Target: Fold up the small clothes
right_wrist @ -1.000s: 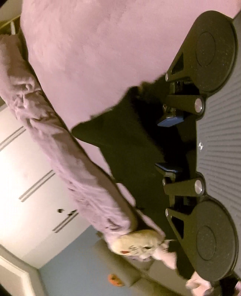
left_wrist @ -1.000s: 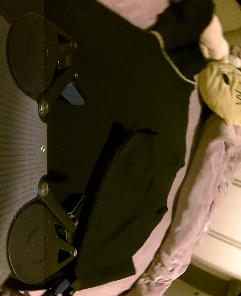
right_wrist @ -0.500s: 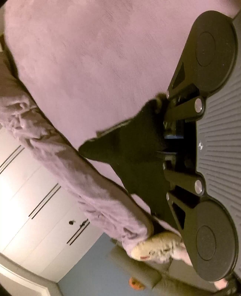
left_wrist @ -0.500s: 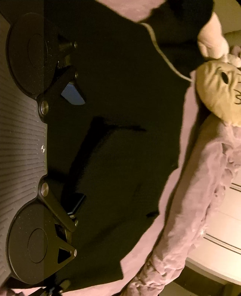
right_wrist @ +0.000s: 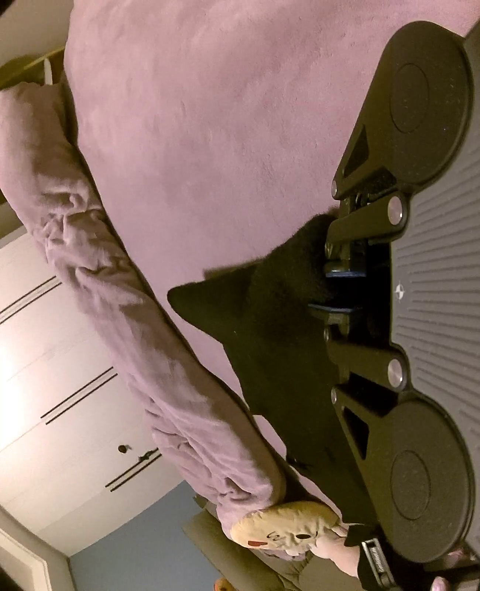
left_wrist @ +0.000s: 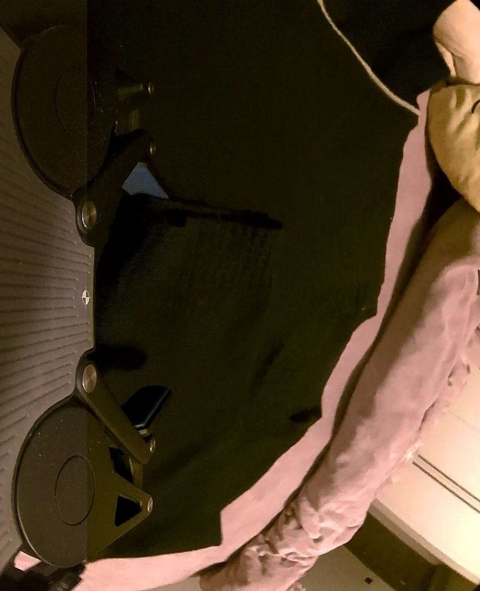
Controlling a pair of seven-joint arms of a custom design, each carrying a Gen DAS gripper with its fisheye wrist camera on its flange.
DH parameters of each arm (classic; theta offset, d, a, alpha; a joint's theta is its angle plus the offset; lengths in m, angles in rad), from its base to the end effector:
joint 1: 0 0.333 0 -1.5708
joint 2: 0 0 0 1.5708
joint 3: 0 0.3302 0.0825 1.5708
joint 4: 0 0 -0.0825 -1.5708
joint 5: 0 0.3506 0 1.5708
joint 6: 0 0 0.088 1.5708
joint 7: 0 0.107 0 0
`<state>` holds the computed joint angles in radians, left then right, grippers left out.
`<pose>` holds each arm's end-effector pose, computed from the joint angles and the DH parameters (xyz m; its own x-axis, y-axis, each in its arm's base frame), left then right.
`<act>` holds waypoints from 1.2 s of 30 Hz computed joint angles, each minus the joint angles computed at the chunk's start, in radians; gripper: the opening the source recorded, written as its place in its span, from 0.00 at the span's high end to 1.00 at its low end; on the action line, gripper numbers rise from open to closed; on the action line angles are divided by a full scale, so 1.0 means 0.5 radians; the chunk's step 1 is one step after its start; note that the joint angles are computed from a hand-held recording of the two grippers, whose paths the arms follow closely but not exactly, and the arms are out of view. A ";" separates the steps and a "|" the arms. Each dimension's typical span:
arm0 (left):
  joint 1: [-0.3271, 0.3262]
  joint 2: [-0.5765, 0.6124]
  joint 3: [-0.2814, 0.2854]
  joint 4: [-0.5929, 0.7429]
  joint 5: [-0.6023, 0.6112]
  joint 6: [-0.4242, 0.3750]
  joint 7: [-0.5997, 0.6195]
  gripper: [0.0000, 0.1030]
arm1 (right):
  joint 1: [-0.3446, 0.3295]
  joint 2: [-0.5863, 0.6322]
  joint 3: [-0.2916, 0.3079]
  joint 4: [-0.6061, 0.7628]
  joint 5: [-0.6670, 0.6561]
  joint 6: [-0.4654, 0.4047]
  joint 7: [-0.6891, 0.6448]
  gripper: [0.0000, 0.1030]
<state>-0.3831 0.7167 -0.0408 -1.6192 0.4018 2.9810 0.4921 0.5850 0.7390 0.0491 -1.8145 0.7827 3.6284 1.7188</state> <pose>0.6479 -0.3151 0.3089 0.1757 -0.9133 0.3675 -0.7987 -0.3505 -0.4891 0.5813 0.3074 0.2789 -0.1581 -0.8420 -0.5159 -0.5723 0.5038 -0.6470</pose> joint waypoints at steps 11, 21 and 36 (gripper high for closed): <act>-0.030 -0.014 0.072 -0.096 -0.076 0.221 -0.143 0.00 | 0.251 0.052 -0.268 0.105 0.206 -0.139 -0.207 0.85; 0.056 -0.011 -0.071 0.063 -0.055 -0.142 0.107 0.43 | 0.200 0.051 -0.199 0.106 0.219 -0.108 -0.258 0.83; -0.319 -0.120 0.460 0.043 0.388 0.176 -0.065 0.84 | 0.118 0.046 -0.060 0.076 0.143 0.026 -0.332 0.78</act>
